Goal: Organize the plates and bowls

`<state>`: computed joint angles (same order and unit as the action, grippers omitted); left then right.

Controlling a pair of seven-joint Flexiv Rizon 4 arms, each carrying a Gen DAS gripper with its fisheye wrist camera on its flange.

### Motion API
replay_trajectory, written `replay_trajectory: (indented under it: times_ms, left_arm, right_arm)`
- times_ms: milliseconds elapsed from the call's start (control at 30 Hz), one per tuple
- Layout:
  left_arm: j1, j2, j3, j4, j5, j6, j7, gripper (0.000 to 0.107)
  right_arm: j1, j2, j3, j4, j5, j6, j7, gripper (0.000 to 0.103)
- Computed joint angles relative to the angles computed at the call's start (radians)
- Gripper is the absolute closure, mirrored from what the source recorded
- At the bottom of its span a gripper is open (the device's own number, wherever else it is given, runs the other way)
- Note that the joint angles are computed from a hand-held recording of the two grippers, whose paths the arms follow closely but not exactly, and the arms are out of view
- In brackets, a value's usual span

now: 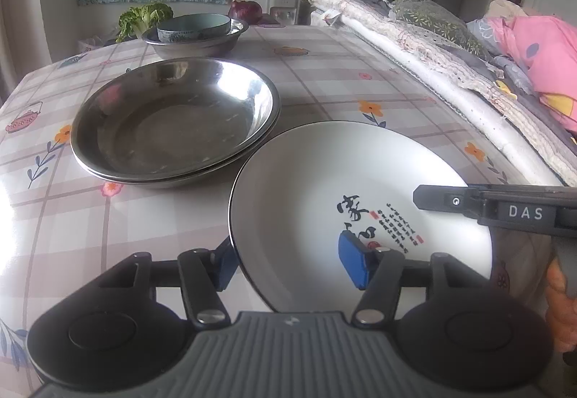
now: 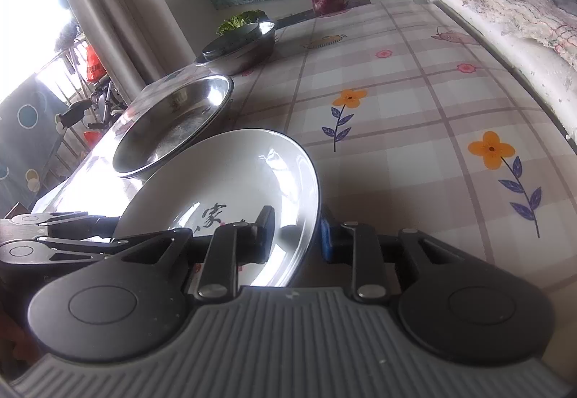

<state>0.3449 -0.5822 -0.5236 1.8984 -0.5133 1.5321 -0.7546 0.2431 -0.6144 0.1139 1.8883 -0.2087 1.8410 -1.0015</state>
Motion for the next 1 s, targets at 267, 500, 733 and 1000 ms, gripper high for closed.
replay_trajectory:
  times_ms: [267, 500, 733, 1000]
  left_arm:
    - [0.038, 0.000, -0.042, 0.010, -0.012, 0.001, -0.003, 0.050]
    - [0.052, 0.004, -0.059, 0.019, -0.015, 0.010, -0.001, 0.050]
    - [0.046, 0.011, -0.055, 0.021, -0.005, 0.007, -0.014, 0.050]
    - [0.045, 0.016, -0.059, 0.021, -0.010, 0.008, -0.017, 0.050]
  right_arm:
    - [0.093, 0.016, -0.090, -0.003, 0.046, -0.028, 0.008, 0.074]
    - [0.123, 0.021, -0.118, 0.006, 0.073, -0.015, 0.017, 0.074]
    - [0.111, 0.026, -0.108, 0.009, 0.078, -0.006, 0.018, 0.074]
    - [0.108, 0.031, -0.106, 0.010, 0.084, -0.005, 0.023, 0.074]
